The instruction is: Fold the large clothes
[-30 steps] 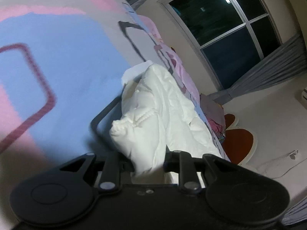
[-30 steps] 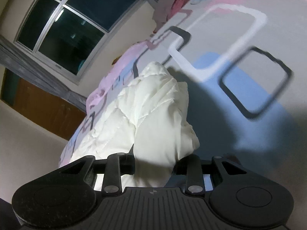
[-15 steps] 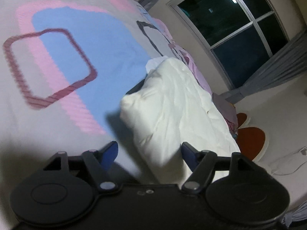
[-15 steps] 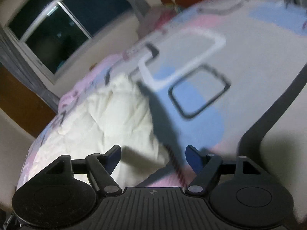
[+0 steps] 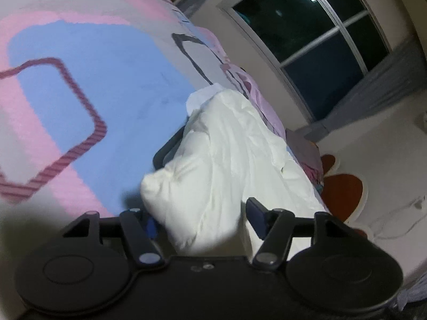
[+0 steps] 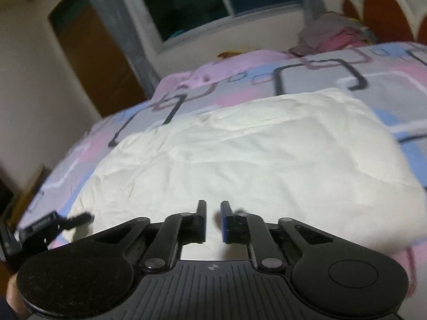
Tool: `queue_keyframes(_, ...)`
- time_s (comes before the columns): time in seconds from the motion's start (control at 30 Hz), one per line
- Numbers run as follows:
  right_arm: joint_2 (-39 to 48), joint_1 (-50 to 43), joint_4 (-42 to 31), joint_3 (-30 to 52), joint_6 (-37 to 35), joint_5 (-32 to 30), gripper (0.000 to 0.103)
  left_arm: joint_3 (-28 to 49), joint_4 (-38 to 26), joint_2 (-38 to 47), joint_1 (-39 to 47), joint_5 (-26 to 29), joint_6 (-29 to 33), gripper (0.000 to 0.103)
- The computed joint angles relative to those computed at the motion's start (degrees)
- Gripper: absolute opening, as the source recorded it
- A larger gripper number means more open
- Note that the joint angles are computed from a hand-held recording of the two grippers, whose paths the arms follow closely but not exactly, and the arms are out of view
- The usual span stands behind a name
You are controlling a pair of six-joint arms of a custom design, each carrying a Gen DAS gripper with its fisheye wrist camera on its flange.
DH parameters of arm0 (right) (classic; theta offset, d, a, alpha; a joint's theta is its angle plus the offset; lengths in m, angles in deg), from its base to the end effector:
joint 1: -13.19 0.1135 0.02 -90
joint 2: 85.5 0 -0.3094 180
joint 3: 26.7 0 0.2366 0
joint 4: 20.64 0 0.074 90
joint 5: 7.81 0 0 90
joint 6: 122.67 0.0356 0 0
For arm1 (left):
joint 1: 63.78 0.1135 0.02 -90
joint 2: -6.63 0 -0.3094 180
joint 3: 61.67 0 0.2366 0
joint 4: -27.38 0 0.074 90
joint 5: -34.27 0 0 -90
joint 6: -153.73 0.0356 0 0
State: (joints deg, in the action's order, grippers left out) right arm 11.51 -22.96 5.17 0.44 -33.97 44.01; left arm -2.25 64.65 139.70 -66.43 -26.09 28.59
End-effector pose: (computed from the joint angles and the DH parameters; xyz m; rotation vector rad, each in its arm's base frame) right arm 0.1845 -0.1076 0.1275 0.3438 2.1510 0.4132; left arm 0.3812 -0.0353 0.0502 -0.3402 2.2416 -0.9303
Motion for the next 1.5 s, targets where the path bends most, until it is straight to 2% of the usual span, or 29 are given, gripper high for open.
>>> queue_keyframes(0.1,4.2,6.7,3.7,1.6,4.0,7.3,0.008,1.8,-1.7,0.9,0.2,1.2,1.8,0.054)
queue_keyframes(0.27,10.2,11.7,3.0,5.3,5.6,14.9,0.008,3.0,-3.3,2.0,0.4,2.8,5.7,0.050)
queue_keyframes(0.4,11.1,12.5,3.1,5.2,5.7,16.7,0.008,4.4,-6.6,1.6,0.7,3.8,9.6,0.048)
queue_keyframes(0.5,8.0,13.0,0.7,4.9,7.3,17.6,0.008,5.0,-8.9,0.9,0.7,4.0,12.1,0.048)
queue_keyframes(0.6,4.1,12.9,0.2,3.4,8.5,17.4,0.008,4.7,-8.9,0.5,0.8,4.0,12.9,0.048)
queue_keyframes(0.7,7.6,14.0,-0.3,4.9,8.5,18.5,0.008,4.8,-7.8,1.2,0.6,4.3,11.3,0.048)
queue_keyframes(0.77,10.1,14.7,1.1,5.5,9.2,19.3,0.008,4.9,-7.9,0.8,0.5,4.4,11.5,0.035)
queue_keyframes(0.83,11.2,15.0,1.2,6.2,8.9,19.8,0.008,3.8,-7.1,-1.0,-0.3,3.5,13.5,0.028)
queue_keyframes(0.93,13.8,13.4,1.7,7.3,9.8,17.5,0.008,2.5,-7.9,-4.4,-2.2,0.2,17.5,0.026)
queue_keyframes(1.07,16.2,11.4,2.6,8.0,9.1,14.7,0.007,1.6,-10.5,-8.5,-4.5,-3.3,19.7,0.023)
queue_keyframes(1.2,17.2,10.0,1.3,9.2,6.5,12.4,0.007,-1.9,-8.3,-13.7,-7.3,-5.9,21.9,0.022)
queue_keyframes(1.27,17.4,8.3,-1.5,10.7,4.6,9.8,0.007,-3.3,-7.7,-17.0,-10.0,-8.0,23.1,0.021)
queue_keyframes(1.37,16.5,4.2,-9.4,14.3,2.4,4.2,0.008,-4.1,-8.6,-21.9,-15.0,-10.3,25.1,0.021)
queue_keyframes(1.5,13.2,-6.3,-13.8,15.6,-1.5,-5.4,0.008,-1.2,-14.7,-26.6,-24.1,-14.5,30.6,0.021)
